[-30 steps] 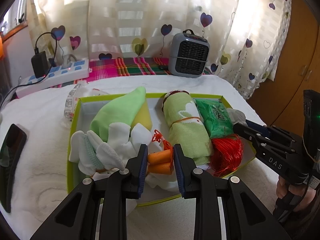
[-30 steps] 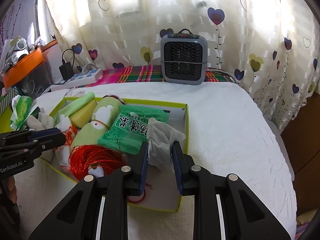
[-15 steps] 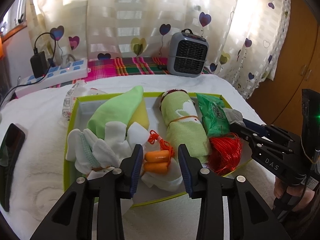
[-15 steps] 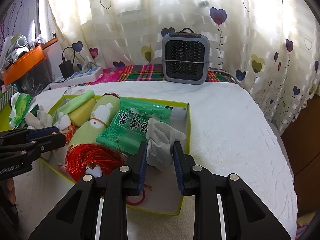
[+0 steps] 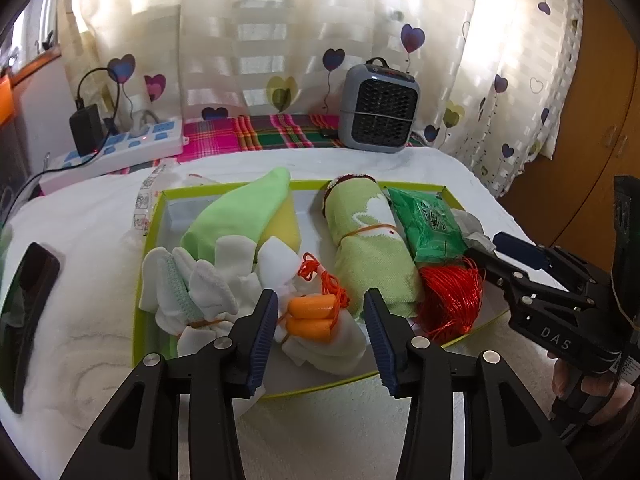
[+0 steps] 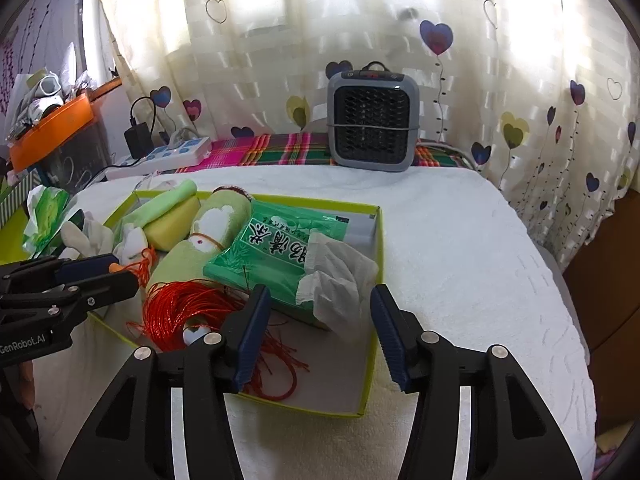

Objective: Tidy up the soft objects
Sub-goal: 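Lower the earplugs and bag into the box and open both grippers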

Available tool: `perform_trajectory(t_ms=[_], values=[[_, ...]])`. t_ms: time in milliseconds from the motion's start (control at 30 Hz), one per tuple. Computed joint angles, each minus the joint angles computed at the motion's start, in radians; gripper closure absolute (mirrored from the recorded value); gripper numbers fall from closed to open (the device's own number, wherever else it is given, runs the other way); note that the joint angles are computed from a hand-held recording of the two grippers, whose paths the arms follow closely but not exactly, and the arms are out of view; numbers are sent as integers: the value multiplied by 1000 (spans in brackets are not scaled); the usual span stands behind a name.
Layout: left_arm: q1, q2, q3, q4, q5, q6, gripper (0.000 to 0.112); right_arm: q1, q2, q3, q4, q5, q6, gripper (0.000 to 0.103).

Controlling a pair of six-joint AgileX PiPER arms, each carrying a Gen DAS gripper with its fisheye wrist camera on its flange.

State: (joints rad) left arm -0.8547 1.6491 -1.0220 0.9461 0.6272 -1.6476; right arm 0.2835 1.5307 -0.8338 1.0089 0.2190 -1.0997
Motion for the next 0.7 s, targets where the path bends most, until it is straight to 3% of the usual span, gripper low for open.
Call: perform_trajectory(t_ms=[300,700], values=[[-37,-13,1,8,52,-30,63,-18,-25,26,111,19,-99,50],[-156,-23,-27,6,216,-79,60,-22,-143,116,163,49,-121,49]])
